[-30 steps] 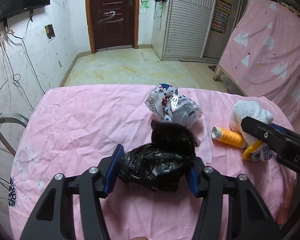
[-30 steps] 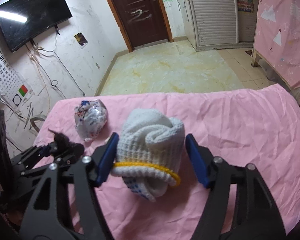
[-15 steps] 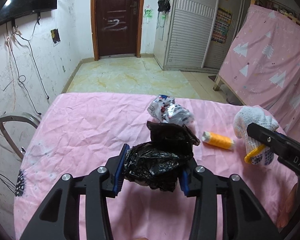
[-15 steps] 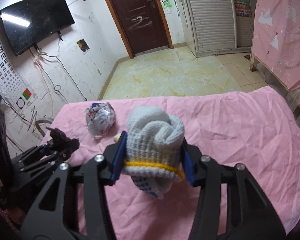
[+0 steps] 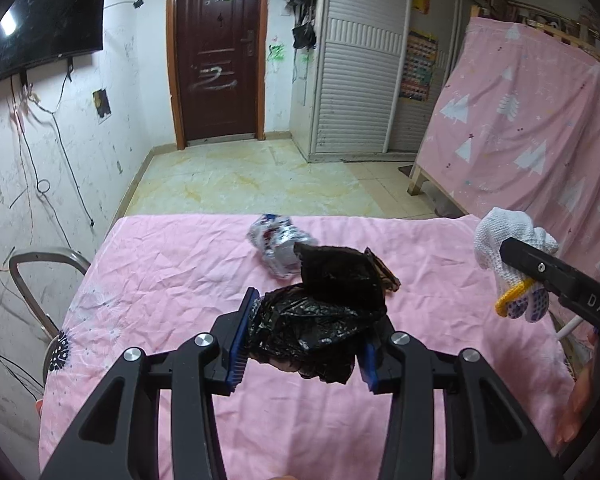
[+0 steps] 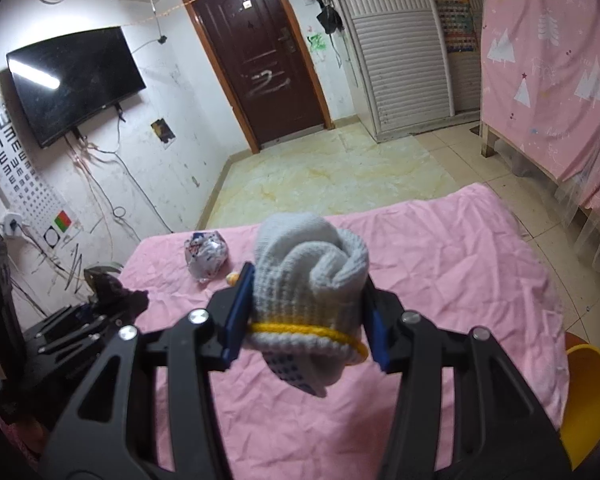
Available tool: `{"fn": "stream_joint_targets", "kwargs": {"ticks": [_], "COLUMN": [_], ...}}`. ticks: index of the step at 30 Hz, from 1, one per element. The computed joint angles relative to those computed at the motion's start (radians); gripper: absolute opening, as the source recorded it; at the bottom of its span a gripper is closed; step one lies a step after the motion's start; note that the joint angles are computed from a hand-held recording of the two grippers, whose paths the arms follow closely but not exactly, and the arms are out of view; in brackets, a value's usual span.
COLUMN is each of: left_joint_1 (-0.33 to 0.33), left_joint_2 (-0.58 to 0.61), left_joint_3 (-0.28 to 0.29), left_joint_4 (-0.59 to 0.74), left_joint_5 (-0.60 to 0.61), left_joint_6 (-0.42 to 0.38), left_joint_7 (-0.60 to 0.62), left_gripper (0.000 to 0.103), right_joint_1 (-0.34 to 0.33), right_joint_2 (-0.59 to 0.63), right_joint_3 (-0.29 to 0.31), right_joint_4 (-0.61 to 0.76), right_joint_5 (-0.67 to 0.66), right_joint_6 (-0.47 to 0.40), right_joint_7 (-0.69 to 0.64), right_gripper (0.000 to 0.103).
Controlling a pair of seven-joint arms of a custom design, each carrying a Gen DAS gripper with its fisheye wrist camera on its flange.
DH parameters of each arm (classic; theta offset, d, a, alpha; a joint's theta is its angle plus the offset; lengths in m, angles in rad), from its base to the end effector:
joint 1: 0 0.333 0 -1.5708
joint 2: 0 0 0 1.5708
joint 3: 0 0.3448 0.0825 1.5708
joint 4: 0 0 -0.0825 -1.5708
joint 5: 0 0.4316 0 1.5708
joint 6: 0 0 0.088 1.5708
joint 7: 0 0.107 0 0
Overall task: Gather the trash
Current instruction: 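Carry the black bag and white glove over the yellow bucket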
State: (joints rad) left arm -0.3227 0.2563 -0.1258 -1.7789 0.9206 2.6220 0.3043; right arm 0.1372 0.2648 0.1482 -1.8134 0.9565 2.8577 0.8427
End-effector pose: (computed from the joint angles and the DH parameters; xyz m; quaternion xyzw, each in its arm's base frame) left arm 0.6425 -0.3213 0.4794 -0.6927 0.5954 -0.2858 0.2900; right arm 0.6993 0.1493 0.4723 -0.6815 0.5776 -0.1190 0.4333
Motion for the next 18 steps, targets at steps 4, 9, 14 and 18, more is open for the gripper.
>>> {"fn": "stream_joint_targets", "kwargs": {"ticks": [4, 9, 14, 18], "left_joint_1": [-0.022, -0.046, -0.072, -0.098], "left_joint_2": [-0.002, 0.003, 0.014, 0.029], "left_joint_3": [-0.009, -0.019, -0.027, -0.032], "left_joint_4": [0.014, 0.039, 0.068, 0.097], "left_joint_5": [0.020, 0.036, 0.052, 0.061], "left_joint_6": [-0.020, -0.036, -0.049, -0.065], "left_joint_7": [-0.007, -0.006, 0.000, 0.012], "left_gripper": [0.035, 0.035, 0.035, 0.035], "right_joint_1": [-0.026, -0.034, -0.032, -0.035], "right_joint_2": [-0.040, -0.087, -0.130, -0.164], "right_joint_3": [0.007, -0.014, -0.047, -0.074], "right_joint_4": [-0.038, -0.084, -0.124, -0.154], "right_joint_5": [0.080, 0.184, 0.273, 0.361], "right_joint_6": [0.008, 0.012, 0.012, 0.010], "right_joint_7": [-0.066, -0.147, -0.216, -0.281], "right_gripper": [0.048, 0.048, 0.048, 0.048]}}
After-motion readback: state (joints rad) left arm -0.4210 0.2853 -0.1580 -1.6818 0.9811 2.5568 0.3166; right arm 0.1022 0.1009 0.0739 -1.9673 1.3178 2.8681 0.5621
